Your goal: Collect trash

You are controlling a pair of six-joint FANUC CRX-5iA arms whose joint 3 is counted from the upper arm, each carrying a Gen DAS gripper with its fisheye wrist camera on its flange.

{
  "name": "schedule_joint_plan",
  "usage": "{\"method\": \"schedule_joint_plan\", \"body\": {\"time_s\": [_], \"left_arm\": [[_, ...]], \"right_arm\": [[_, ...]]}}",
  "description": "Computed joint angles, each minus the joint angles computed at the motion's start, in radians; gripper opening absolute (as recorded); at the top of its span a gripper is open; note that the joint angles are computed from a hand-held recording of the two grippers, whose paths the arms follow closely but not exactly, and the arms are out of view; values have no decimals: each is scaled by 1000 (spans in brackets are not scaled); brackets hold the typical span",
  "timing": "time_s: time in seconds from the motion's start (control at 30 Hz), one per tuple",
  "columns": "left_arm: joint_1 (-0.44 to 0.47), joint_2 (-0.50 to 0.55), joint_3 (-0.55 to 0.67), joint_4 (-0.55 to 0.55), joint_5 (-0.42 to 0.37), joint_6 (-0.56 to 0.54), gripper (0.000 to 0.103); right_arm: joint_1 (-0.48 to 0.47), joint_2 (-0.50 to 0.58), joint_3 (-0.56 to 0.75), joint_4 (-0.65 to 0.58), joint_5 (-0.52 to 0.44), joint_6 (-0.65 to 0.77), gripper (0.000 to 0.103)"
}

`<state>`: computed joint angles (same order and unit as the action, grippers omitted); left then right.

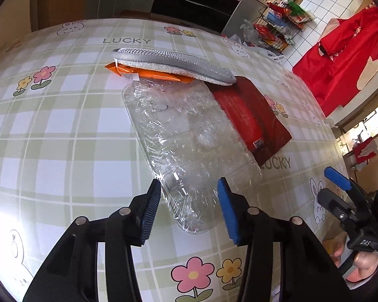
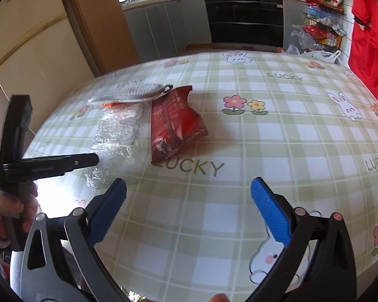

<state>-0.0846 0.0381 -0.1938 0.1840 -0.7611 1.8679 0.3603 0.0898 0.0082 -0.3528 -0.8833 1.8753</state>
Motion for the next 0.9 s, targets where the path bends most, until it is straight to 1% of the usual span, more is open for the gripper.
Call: {"method": "schedule_joint_plan", "body": {"time_s": [0.07, 0.1, 0.2, 0.3, 0.43, 0.47, 0.5, 0.63, 0.77, 0.9], "left_arm": [[4, -2, -6, 11, 2, -1, 46], [4, -3, -7, 12, 1, 3, 47], [6, -8, -8, -3, -6, 20, 47], [23, -21, -46, 45, 21, -9, 49], [35, -32, -69, 70, 35, -26, 49], [40, -37, -79, 86, 41, -37, 49], [46, -42, -88, 98, 44, -46, 49], [68, -67, -121, 123, 46, -69, 49], [90, -91, -150, 140, 54, -82, 51], [101, -102, -162, 141, 60, -84, 53]], "right_arm": [[41, 24, -3, 73, 11, -30, 97], [68, 38, -8, 131, 19, -65, 97], [107, 67, -12, 229, 35, -138, 97], [136, 83, -18, 298, 56, -189, 97], [181, 110, -26, 412, 66, -247, 97], [188, 106, -33, 421, 78, -238, 97], [195, 110, -29, 427, 66, -223, 97], [241, 82, -77, 495, 86, -175, 97], [246, 77, -60, 453, 36, -145, 96], [255, 41, -115, 468, 85, -162, 95]]}}
